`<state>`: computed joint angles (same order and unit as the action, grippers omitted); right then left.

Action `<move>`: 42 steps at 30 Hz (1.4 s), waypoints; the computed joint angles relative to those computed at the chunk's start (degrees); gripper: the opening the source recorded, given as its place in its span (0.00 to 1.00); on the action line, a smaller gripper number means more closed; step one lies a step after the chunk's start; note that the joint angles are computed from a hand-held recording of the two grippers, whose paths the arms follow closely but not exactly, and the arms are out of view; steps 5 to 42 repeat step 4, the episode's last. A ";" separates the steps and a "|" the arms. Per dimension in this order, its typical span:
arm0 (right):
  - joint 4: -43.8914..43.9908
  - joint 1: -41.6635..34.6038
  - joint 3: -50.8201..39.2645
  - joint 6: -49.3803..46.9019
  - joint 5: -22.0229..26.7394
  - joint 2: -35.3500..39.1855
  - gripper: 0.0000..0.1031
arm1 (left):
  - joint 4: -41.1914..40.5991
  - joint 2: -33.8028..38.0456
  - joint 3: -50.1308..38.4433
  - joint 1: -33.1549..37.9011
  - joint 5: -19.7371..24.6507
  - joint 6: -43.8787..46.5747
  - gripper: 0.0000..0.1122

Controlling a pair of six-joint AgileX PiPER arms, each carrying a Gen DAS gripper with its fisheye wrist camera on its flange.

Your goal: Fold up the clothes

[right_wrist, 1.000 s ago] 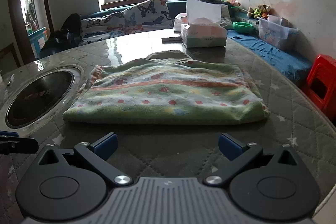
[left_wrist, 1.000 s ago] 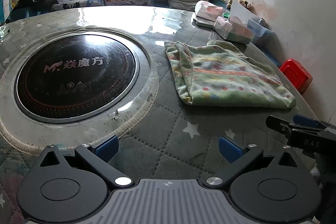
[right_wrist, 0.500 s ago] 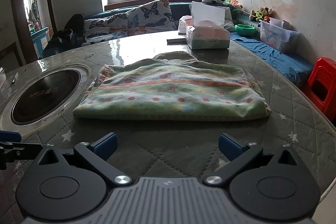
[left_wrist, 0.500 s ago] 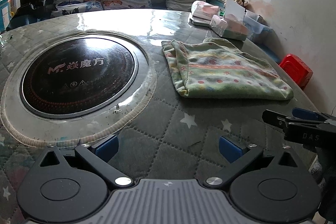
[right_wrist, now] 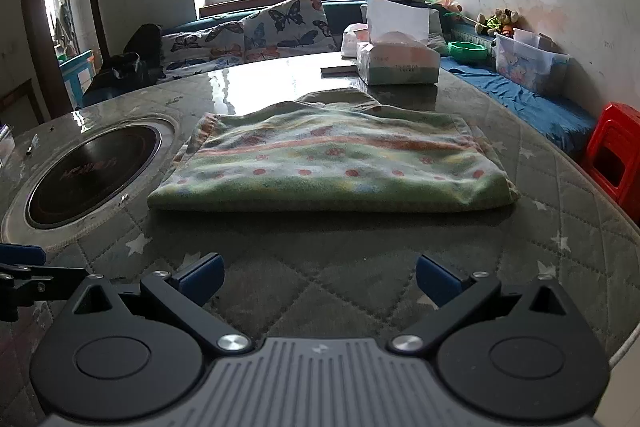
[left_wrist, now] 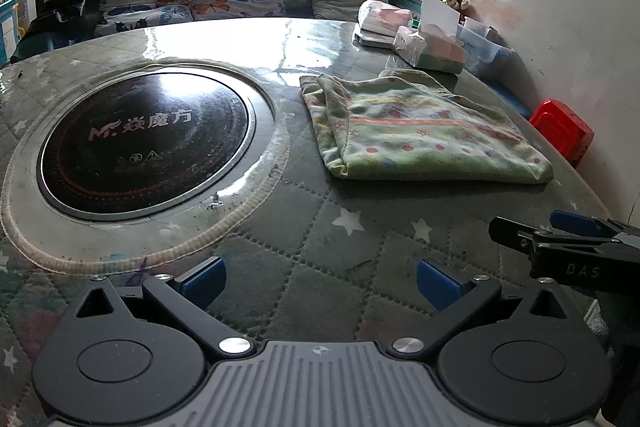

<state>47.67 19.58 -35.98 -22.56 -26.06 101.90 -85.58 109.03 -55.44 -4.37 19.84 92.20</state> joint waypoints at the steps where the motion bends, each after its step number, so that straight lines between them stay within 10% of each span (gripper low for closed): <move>1: 0.04 0.03 0.14 0.15 -0.07 -0.04 1.00 | -1.07 -0.06 0.27 -0.15 -0.07 1.19 0.92; 42: -0.28 -0.05 0.55 0.99 -0.21 -0.06 1.00 | -0.36 -0.16 0.29 -0.63 0.09 0.76 0.92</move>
